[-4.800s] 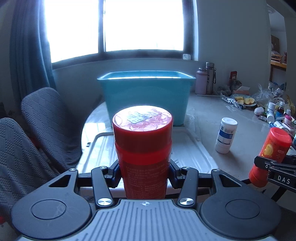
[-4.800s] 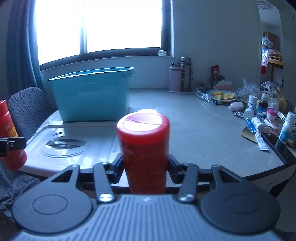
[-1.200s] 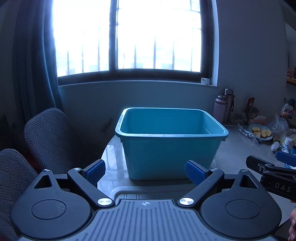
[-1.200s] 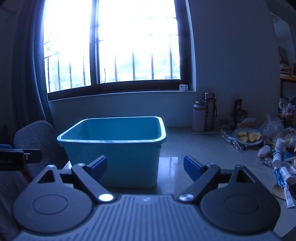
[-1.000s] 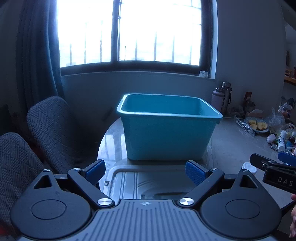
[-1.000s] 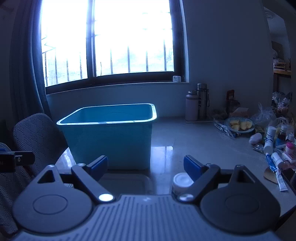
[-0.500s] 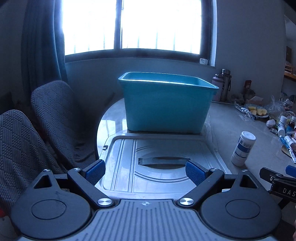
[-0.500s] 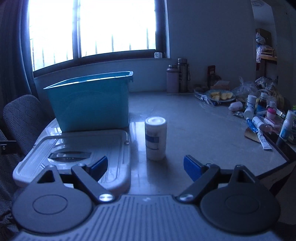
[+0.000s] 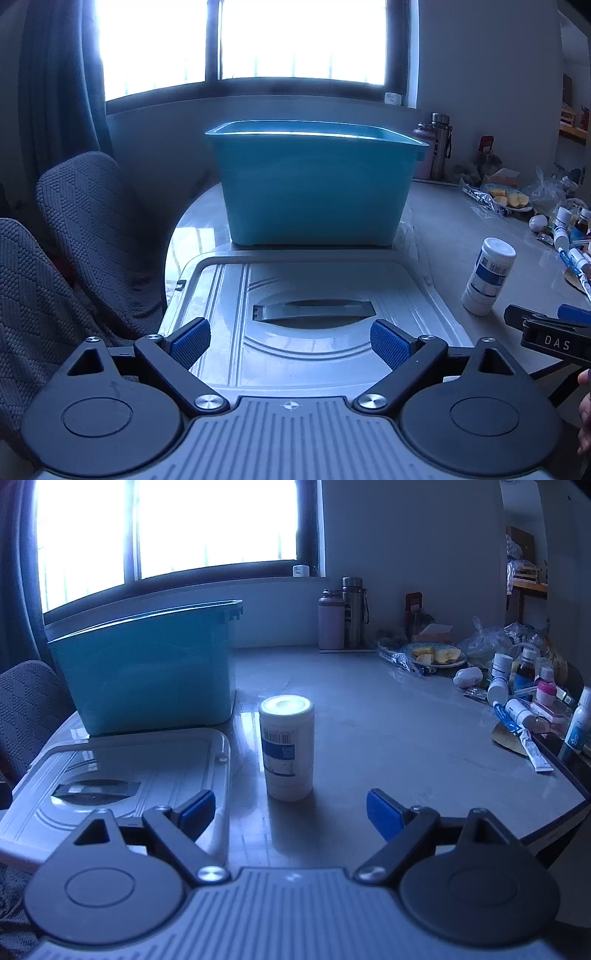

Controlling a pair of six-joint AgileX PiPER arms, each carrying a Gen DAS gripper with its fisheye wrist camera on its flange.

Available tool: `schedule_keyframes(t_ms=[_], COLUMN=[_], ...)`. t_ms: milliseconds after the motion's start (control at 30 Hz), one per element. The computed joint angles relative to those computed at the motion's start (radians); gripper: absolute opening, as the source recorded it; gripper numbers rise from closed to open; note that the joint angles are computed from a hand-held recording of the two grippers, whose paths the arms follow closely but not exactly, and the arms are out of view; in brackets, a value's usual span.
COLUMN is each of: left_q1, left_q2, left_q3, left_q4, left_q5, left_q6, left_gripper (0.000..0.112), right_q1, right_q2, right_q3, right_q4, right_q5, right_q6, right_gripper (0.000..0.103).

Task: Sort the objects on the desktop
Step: 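Grasp the white pill bottle with the right tool, then carry the white bottle over the teal bin and open the right tool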

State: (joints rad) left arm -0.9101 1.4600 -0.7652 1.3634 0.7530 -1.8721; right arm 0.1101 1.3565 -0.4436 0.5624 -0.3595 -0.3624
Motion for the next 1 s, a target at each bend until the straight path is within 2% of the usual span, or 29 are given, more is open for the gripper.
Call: schedule_keyframes(t_ms=[167, 267, 667, 733, 767, 833, 900, 1000], left_q1=[0.08, 0.115, 0.202, 0.212, 0.216, 0.223, 0.233, 0.239], left_q2=[0.06, 0.085, 0.192, 0.201, 0.202, 0.202, 0.202, 0.196], left_q3=[-0.074, -0.107, -0.225, -0.237, -0.237, -0.238, -0.242, -0.241], left_q4=[-0.027, -0.03, -0.068, -0.075, -0.071, -0.064, -0.071, -0.064], left_q5=[-0.068, -0.094, -0.142, -0.146, -0.149, -0.155, -0.161, -0.162], left_q6=[0.072, 0.098, 0.178, 0.186, 0.183, 0.18, 0.186, 0.173], left_gripper=[0.095, 0.095, 0.095, 0.095, 0.095, 0.095, 0.095, 0.095], right_q1=[-0.018, -0.017, -0.032, -0.045, -0.046, -0.046, -0.05, -0.022], right_q2=[0.118, 0.175, 0.369, 0.392, 0.398, 0.402, 0.389, 0.355], right_q3=[-0.098, -0.15, -0.342, -0.364, -0.37, -0.385, -0.386, -0.377], right_q4=[-0.039, -0.006, -0.006, -0.062, -0.067, -0.04, -0.086, 0.01], right_q5=[-0.002, 0.001, 0.048, 0.06, 0.063, 0.077, 0.096, 0.079], right_q6=[0.042, 0.009, -0.009, 0.046, 0.048, 0.011, 0.055, -0.067], right_gripper=[0.089, 0.089, 0.089, 0.081, 0.047, 0.048, 0.047, 0.047])
